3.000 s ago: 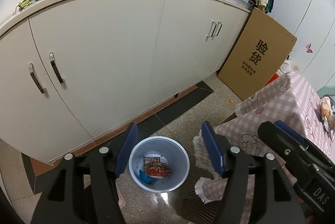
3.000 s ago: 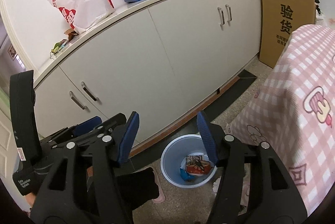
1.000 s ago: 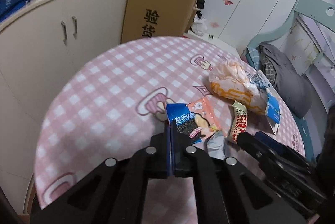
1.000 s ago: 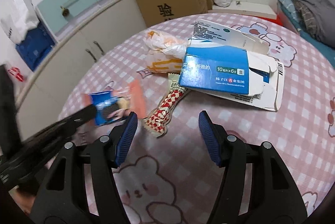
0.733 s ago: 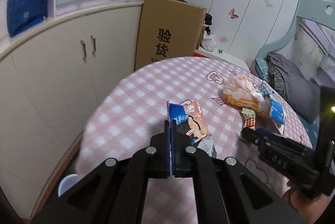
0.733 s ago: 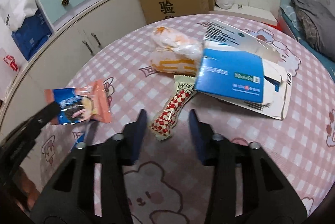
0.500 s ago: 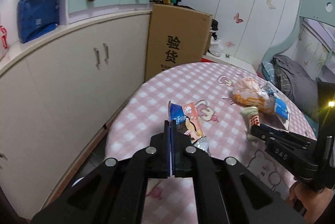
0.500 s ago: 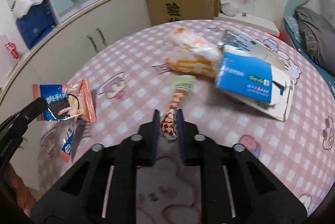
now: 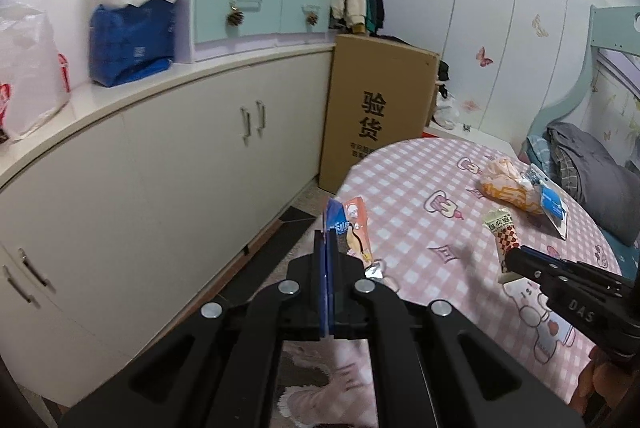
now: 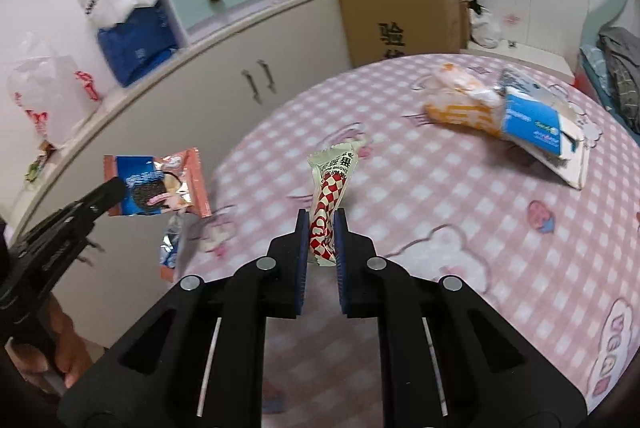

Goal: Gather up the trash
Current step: 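Carry both items over the light-blue bin and open both tools to drop them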

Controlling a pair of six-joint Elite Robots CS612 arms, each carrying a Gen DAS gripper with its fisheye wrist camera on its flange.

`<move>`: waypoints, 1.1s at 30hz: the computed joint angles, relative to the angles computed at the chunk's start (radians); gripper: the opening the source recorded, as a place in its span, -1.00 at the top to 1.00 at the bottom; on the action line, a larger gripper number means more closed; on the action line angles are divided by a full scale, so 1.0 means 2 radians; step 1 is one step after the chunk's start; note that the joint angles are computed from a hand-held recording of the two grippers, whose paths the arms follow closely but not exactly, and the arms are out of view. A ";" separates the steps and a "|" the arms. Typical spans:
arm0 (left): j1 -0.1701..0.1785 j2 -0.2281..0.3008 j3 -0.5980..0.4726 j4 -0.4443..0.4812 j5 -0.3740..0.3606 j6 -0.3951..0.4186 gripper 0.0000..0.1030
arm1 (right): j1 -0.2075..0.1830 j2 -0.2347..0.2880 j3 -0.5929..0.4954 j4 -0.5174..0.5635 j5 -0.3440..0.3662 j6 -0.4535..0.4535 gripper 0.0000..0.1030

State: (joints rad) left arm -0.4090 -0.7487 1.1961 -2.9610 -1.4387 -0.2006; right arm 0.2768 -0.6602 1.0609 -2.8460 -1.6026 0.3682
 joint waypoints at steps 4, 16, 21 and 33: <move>0.005 -0.017 0.031 -0.017 0.018 -0.007 0.99 | 0.009 -0.004 0.006 -0.019 0.019 -0.002 0.76; 0.018 -0.047 0.099 -0.024 0.083 -0.028 0.99 | 0.040 0.022 -0.029 -0.030 0.081 -0.020 0.76; 0.026 -0.047 0.113 -0.011 0.100 -0.037 0.99 | 0.055 0.047 -0.064 -0.005 0.074 -0.037 0.76; 0.047 -0.010 0.080 0.087 0.102 -0.070 0.98 | 0.073 0.115 -0.166 0.082 0.087 -0.064 0.76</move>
